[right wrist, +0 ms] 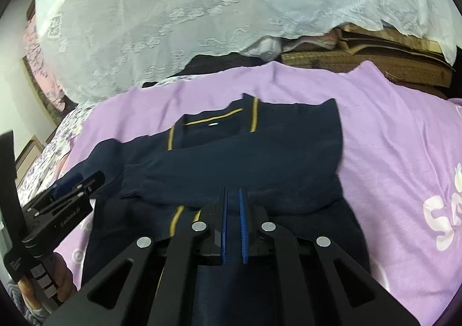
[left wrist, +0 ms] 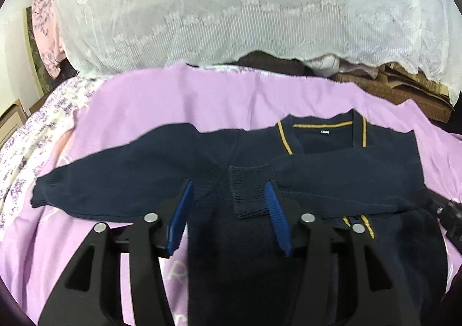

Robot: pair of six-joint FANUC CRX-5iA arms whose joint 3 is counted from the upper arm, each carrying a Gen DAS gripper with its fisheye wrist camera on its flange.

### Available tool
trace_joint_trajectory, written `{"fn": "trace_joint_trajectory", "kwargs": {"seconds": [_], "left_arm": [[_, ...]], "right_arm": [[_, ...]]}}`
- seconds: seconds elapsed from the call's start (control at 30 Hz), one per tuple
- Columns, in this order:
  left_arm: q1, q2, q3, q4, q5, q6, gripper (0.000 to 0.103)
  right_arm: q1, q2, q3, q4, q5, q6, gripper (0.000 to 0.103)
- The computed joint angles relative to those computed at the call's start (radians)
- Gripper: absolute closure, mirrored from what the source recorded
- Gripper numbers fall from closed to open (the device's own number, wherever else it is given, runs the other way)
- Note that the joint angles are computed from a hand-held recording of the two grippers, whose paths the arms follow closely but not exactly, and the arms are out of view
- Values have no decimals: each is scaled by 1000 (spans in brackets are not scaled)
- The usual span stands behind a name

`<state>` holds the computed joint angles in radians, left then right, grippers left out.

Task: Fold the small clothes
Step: 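Move the left tool to the other sleeve cuff and grasp it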

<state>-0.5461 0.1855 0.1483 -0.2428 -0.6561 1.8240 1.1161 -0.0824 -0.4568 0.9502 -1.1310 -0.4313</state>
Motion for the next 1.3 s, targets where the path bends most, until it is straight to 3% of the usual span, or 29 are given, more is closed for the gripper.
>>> {"fn": "trace_joint_trajectory", "kwargs": {"seconds": [0.23,0.4,0.67,1.03,1.3], "left_arm": [[12,-50,-44,-5,23,5,50],[38,-73,-71,25,31,-7,49],[89,-104,-110,71,40,-24,45],[201,-107,-138,175,21,-49,45],[294,-69,-149,329,-13,-85,45]], "right_arm": [[43,28,34,16,-23,-3,93],[74,46,54,32,-52,-20,83],[98,68,87,63,-66,-50,82],[99,133,163,87,-55,-20,77],[102,165,198,83,-57,6,74]]}}
